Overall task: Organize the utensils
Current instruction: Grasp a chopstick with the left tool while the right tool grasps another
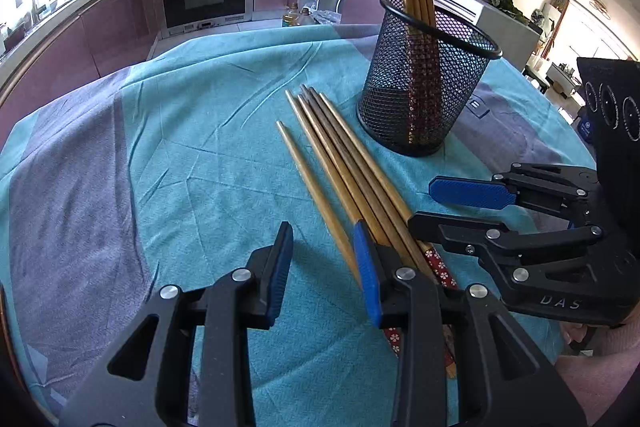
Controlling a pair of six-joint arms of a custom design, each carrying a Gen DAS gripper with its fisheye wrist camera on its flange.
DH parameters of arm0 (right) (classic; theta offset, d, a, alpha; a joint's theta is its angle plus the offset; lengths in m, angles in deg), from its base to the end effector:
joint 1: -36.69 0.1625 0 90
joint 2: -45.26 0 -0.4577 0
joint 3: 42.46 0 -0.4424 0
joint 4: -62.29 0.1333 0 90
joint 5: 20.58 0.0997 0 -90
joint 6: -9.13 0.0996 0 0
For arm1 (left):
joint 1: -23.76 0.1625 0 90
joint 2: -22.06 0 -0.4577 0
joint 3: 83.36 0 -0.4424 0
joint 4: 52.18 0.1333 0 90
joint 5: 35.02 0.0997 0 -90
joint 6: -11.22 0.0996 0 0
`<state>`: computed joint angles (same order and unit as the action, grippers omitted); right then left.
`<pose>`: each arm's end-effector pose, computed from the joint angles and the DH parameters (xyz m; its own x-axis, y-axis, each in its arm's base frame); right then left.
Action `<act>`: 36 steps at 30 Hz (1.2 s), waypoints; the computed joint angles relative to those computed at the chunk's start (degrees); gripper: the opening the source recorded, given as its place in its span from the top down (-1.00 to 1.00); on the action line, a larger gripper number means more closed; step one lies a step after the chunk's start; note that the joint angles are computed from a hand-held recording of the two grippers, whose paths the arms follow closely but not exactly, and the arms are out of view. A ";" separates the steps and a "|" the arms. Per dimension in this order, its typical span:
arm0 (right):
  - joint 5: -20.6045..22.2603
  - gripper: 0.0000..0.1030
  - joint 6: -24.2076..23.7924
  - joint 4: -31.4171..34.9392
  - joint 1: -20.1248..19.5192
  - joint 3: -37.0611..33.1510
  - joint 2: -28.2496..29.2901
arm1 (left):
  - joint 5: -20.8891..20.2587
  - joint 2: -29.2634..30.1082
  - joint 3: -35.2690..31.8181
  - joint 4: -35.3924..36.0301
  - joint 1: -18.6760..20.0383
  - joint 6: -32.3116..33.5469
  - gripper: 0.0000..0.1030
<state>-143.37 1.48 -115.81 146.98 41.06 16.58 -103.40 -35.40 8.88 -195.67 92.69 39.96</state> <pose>0.3469 -0.7093 0.0051 -0.8450 -0.1172 0.5218 -0.4061 0.7756 -0.4833 -0.1051 -0.7458 0.2403 -0.6342 0.6213 -0.4602 0.7361 0.6673 -0.1135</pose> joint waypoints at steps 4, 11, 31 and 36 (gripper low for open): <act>-0.29 0.35 -0.50 0.03 0.01 -0.21 0.13 | 0.84 0.46 -0.09 -0.50 -0.15 0.05 0.39; -1.24 0.39 -0.41 0.18 0.23 -0.34 0.30 | 2.87 0.90 0.30 -1.81 -0.56 1.05 0.43; -4.21 0.74 -1.03 0.50 0.31 -3.62 2.37 | 4.38 2.01 -1.56 -1.46 -0.23 -0.54 0.72; -2.49 0.86 1.09 -0.66 -0.18 -1.95 1.31 | 4.30 1.93 -1.67 -1.56 -0.11 -2.02 0.81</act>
<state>-145.87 2.58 -116.47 146.80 39.11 17.89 -99.10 -33.47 7.21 -197.23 92.58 37.94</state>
